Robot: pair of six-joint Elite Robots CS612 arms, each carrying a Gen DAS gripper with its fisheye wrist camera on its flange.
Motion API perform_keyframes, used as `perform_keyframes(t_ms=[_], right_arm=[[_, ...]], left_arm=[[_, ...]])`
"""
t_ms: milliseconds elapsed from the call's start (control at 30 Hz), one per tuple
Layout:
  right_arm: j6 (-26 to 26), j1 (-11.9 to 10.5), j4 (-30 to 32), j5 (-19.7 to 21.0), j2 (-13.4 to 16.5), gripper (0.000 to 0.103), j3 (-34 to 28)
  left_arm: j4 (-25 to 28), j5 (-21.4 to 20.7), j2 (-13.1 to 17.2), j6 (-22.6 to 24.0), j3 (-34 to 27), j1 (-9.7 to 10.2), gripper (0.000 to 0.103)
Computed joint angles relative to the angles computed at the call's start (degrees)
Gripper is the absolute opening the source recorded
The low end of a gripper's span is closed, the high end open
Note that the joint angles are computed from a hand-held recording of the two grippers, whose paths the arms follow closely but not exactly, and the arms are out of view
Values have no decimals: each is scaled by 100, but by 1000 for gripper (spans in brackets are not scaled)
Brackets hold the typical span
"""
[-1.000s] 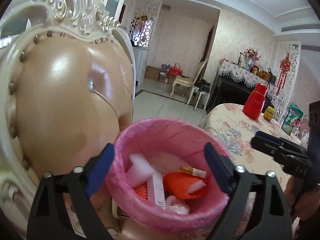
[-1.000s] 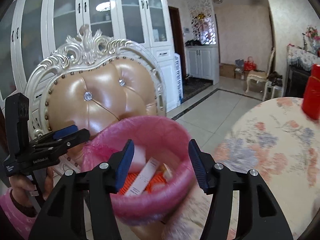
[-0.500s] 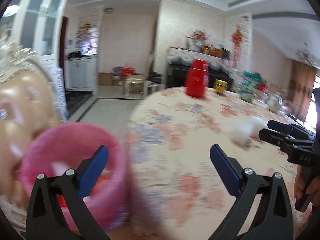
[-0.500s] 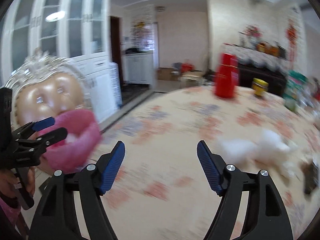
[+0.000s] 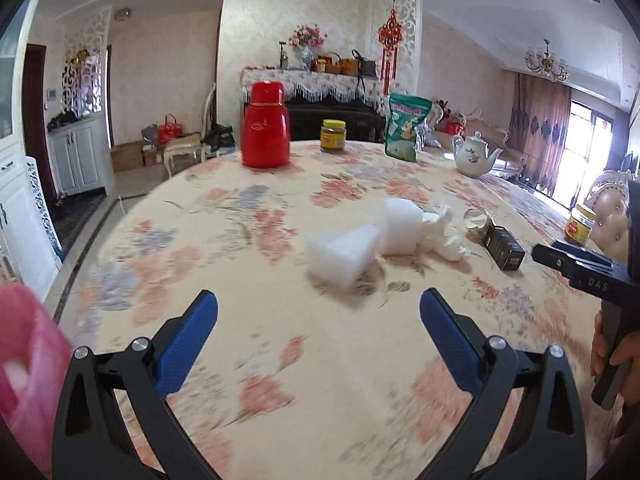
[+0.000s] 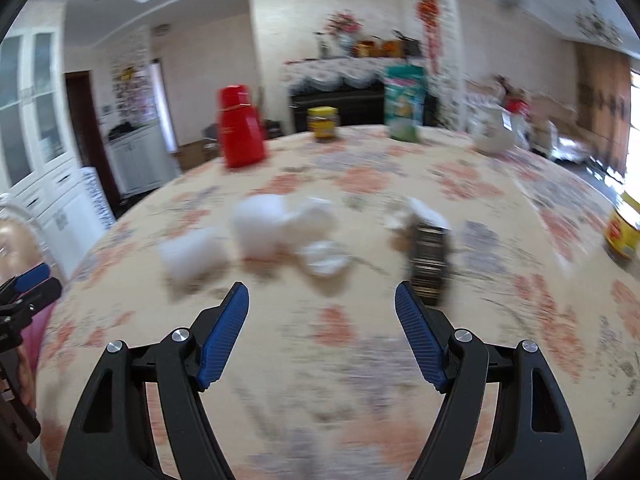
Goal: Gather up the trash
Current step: 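Grasp a white foam corner piece with the left tool while the right tool grasps the black applicator box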
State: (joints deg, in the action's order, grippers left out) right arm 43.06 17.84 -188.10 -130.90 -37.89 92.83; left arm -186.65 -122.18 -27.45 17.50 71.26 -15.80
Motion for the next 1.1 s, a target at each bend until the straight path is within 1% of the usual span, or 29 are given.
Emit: perform_keyframes(t_ms=[33, 100, 200, 300, 367, 500, 633, 667, 700, 733, 800, 833, 867, 933, 1033, 1100], right_arm=[[168, -53, 94, -18, -36, 72, 85], [433, -147, 272, -5, -74, 72, 161], [878, -334, 720, 160, -118, 72, 195], [1123, -509, 1057, 306, -64, 72, 102], [1299, -598, 1276, 434, -26, 72, 41], [1320, -683, 1599, 587, 43, 72, -131], [1227, -708, 1563, 649, 73, 72, -175], [1246, -715, 1540, 686, 65, 68, -154], [1247, -729, 1499, 744, 61, 60, -136], [1250, -748, 1472, 836, 58, 58, -121], [1250, -783, 1511, 1009, 54, 45, -125], [1243, -802, 1524, 1082, 50, 43, -116], [1267, -805, 1542, 1078, 44, 38, -109], [1258, -762, 1490, 916, 37, 38, -87], [1223, -704, 1567, 691, 40, 38, -116], [1234, -718, 1586, 735, 33, 38, -111]], left_arm=[[59, 28, 29, 5, -58, -25, 98], [182, 185, 76, 43, -159, -147, 98], [460, 386, 150, 128, -344, -273, 98], [682, 601, 254, 129, -548, -390, 98], [836, 720, 334, 102, -712, -430, 98], [1158, 892, 452, -4, -989, -468, 98], [1423, 884, 541, -115, -1200, -465, 98], [1438, 889, 547, -98, -1209, -467, 98], [1425, 891, 545, -91, -1190, -471, 98], [1430, 862, 544, -72, -1179, -475, 98], [1424, 799, 539, -7, -1158, -484, 98], [1392, 808, 538, 23, -1143, -495, 98], [1353, 865, 554, 35, -1161, -512, 98], [1412, 957, 575, 22, -1215, -536, 98], [1653, 973, 677, -123, -1463, -547, 98], [1910, 1008, 744, -115, -1644, -573, 98]])
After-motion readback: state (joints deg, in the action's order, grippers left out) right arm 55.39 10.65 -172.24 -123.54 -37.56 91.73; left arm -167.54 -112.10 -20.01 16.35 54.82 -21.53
